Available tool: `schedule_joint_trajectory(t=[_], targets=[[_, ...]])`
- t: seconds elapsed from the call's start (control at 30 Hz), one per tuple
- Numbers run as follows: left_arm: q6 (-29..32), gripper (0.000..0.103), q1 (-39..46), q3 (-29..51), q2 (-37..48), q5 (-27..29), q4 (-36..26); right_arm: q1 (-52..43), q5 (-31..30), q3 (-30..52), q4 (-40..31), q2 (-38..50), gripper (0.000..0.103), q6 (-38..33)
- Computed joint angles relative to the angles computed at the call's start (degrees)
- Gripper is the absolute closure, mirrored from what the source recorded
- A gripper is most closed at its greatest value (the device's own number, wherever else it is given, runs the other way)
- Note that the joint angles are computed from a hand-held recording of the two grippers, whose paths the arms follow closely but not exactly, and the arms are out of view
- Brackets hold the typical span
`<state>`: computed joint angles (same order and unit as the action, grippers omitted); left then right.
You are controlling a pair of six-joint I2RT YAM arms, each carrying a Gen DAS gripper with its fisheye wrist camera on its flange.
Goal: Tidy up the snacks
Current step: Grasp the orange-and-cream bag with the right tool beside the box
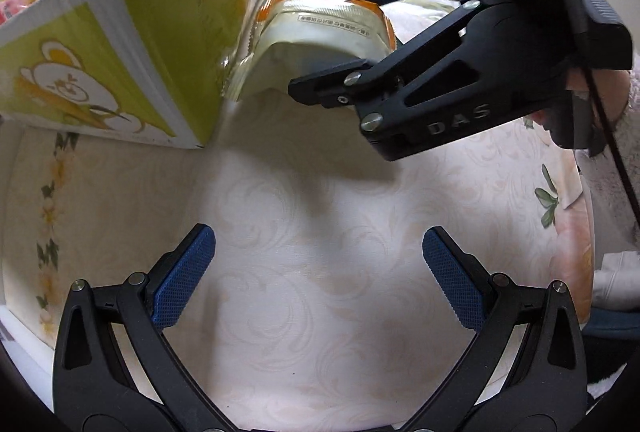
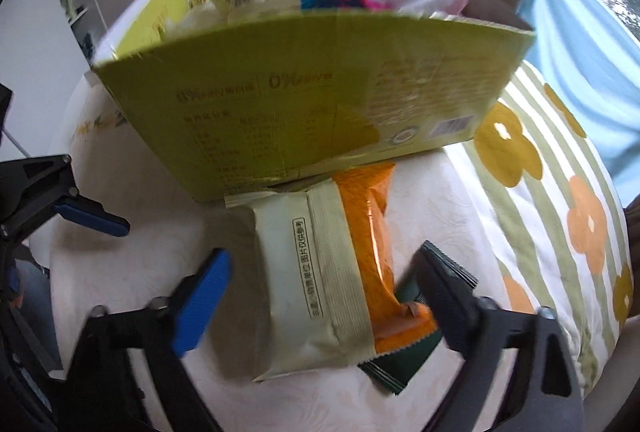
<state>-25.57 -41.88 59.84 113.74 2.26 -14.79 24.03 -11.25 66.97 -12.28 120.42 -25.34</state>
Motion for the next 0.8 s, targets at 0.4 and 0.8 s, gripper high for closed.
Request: schedule_joint_trajectory(t=[0.4, 0.8], targets=[[2.2, 0.000, 1.3, 2.1, 0.9, -0.6, -1.1, 0.0, 1.5, 0.1, -0.9, 0.4, 0.042, -0.7], [3.1, 0.000, -0.9, 16.4, 10.7, -2.7, -4.2, -7.2, 1.4, -6.7, 2.2, -5.1, 0.042, 3.5]])
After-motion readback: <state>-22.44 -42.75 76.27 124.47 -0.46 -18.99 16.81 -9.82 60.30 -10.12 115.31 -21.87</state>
